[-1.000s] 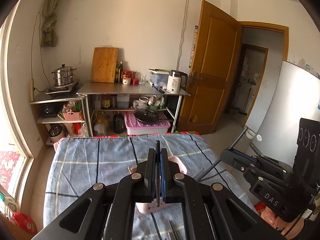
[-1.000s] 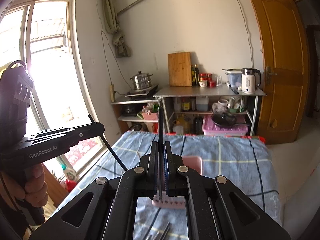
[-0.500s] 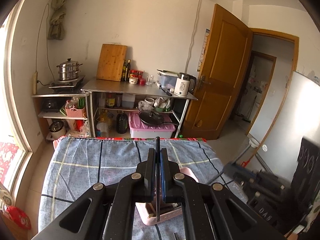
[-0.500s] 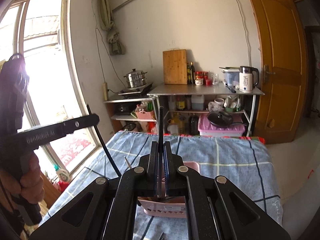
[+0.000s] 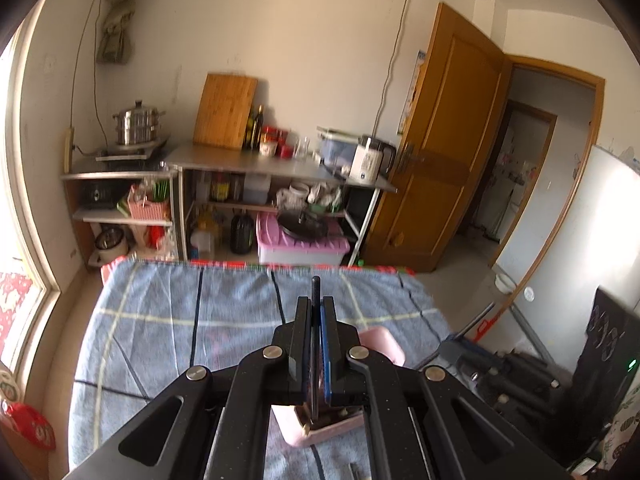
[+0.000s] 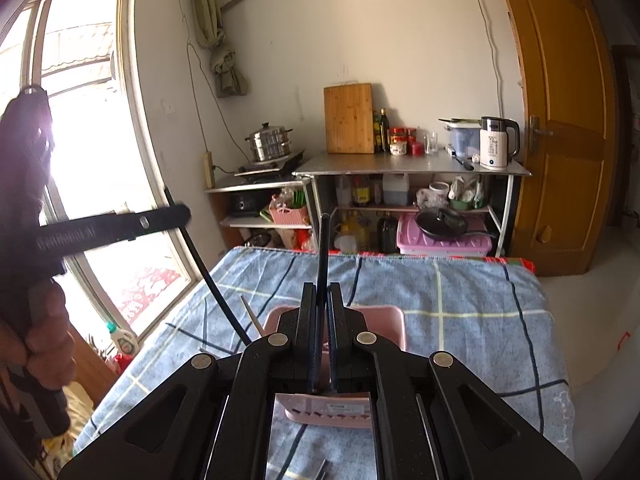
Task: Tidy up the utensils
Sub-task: 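Lower the chopsticks into the pink basket and open both tools, then move both open tools back to the remaining chopsticks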
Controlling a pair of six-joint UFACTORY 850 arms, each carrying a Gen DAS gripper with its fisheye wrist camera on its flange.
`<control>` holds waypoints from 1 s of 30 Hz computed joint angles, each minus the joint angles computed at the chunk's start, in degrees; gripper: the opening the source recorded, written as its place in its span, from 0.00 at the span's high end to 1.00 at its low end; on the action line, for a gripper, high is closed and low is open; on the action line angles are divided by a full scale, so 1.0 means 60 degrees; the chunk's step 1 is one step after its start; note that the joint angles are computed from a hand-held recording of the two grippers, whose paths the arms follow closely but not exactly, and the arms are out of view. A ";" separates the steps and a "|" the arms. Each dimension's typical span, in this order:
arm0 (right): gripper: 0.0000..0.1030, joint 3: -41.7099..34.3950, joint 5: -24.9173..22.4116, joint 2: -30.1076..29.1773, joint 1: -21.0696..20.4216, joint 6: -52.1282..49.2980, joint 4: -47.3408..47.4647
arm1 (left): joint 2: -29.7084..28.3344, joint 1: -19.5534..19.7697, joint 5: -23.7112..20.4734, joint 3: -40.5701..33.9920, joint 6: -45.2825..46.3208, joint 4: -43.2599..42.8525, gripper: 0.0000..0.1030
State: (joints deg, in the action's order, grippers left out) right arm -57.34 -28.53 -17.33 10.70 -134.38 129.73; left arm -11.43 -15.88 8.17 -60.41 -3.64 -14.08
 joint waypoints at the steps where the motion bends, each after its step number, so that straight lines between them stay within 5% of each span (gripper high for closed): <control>1: 0.95 -0.0043 0.0051 -0.0053 0.0009 0.0052 -0.0045 | -0.0073 0.0010 -0.0033 0.0013 -0.0269 0.0257 0.96; 11: 0.95 -0.0266 0.0414 -0.0525 0.0005 0.1103 -0.1195 | -0.0676 0.0050 -0.0369 0.0026 -0.2049 0.2112 0.96; 14: 0.93 -0.0187 0.0410 -0.0440 -0.0033 0.0983 -0.1205 | -0.0545 0.0012 -0.0201 0.0202 -0.0634 0.0764 0.94; 25: 0.82 0.1148 -0.0238 0.0797 -0.0373 -0.0183 -0.0300 | 0.0892 -0.0321 0.0960 0.1782 0.0341 -0.0650 0.62; 30: 0.81 0.2084 -0.0592 0.1436 -0.0477 -0.0931 0.0307 | 0.1534 -0.0855 0.1744 0.2758 0.1651 -0.2064 0.61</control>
